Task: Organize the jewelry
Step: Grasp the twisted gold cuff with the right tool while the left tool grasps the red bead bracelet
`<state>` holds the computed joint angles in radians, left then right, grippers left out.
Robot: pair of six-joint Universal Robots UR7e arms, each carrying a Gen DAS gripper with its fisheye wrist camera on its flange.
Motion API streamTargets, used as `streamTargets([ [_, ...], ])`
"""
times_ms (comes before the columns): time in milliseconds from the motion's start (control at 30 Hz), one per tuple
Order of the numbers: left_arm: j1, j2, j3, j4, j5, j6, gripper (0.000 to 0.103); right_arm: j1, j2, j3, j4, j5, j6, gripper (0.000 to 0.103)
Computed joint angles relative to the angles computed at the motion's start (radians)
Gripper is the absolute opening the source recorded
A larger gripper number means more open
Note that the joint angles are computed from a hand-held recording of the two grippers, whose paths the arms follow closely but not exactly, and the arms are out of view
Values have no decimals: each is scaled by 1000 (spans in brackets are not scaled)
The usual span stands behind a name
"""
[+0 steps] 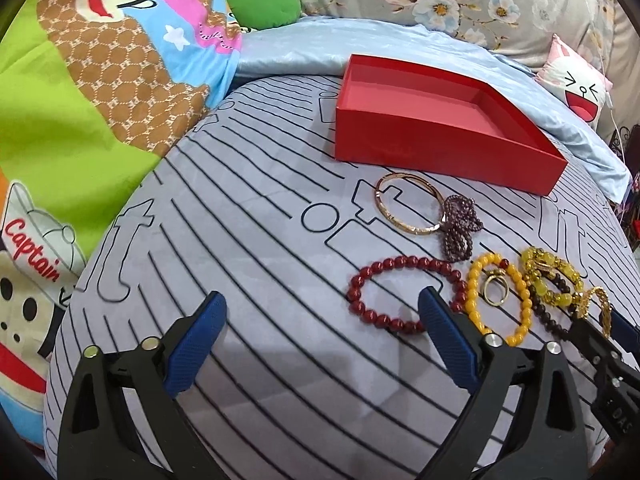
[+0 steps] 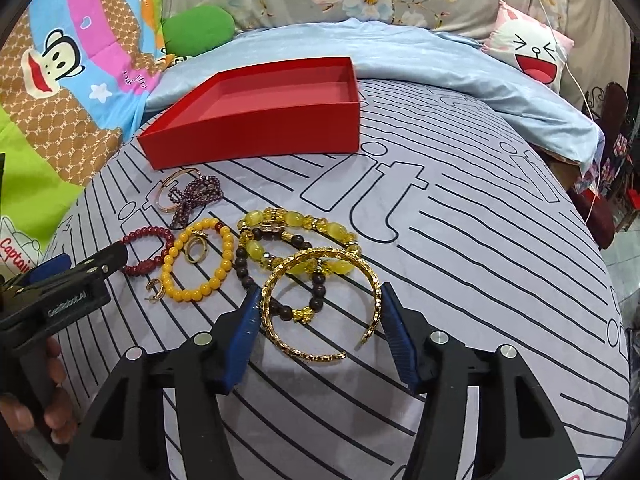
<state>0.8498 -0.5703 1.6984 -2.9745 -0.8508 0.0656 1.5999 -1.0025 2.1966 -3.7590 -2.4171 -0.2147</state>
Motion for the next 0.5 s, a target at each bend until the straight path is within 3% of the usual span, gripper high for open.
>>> streamTargets([
  [100, 5, 15, -26, 24, -15, 11, 72, -3, -5, -3, 10, 4, 4, 56],
  [300, 5, 31, -39, 11, -34, 58, 57, -12, -11, -10, 36, 16, 15, 56],
  [400, 5, 27, -36, 16, -48, 68, 41, -13, -14, -13, 51, 19, 22, 56],
  [500, 6, 20, -36, 37, -63, 72, 19, -11, -14, -13, 56, 20, 23, 56],
])
